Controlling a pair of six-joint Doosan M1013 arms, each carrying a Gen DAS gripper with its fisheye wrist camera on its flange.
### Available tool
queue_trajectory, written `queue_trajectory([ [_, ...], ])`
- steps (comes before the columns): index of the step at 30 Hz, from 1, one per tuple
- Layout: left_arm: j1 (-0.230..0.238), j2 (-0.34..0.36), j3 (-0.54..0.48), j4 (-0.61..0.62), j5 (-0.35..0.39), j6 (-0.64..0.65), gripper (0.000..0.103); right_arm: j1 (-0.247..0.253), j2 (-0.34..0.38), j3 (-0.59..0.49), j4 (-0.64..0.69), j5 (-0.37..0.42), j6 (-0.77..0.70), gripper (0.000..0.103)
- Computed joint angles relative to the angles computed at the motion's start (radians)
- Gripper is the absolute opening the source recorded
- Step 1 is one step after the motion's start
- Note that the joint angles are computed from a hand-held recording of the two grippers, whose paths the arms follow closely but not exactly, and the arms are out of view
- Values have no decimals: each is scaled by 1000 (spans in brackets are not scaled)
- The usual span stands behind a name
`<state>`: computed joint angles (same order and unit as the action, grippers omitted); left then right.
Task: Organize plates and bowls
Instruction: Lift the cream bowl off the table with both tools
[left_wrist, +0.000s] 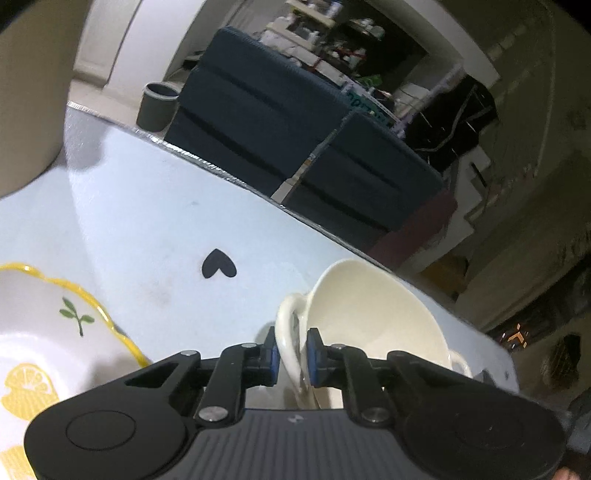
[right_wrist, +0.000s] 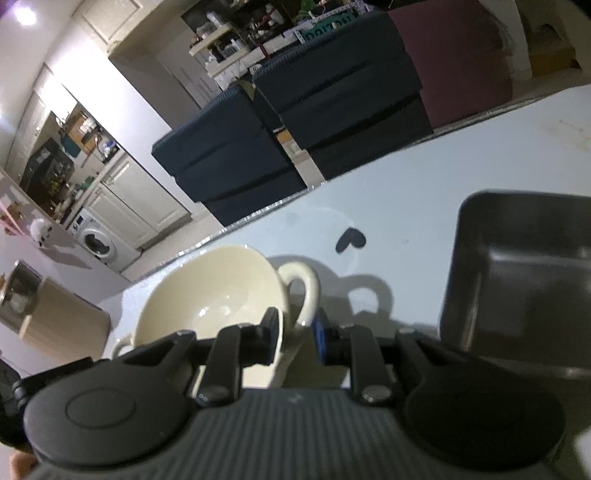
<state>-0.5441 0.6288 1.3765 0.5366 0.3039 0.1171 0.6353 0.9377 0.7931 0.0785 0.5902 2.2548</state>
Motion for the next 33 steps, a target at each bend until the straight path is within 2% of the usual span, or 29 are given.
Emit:
queue_trajectory([
  [6, -4, 4, -10, 25, 22, -17, 16, 2, -10, 23, -25, -30, 42, 24],
  [8, -6, 6, -14, 43, 31, -30, 16, 3, -14, 34, -19, -44, 28, 21],
  [15, -29, 10, -21, 220, 78, -130, 16, 16, -7, 15, -121, -19, 92, 19],
  [19, -37, 7, -24, 257, 96, -151, 16, 21, -1, -4, -154, 15, 108, 20],
  [25, -49, -16, -13, 302, 109, -184, 16, 27, -16, 7, -202, 19, 121, 20],
  [33, -71, -65, 28, 356, 127, -219, 16, 38, -66, 67, -247, -19, 132, 21],
])
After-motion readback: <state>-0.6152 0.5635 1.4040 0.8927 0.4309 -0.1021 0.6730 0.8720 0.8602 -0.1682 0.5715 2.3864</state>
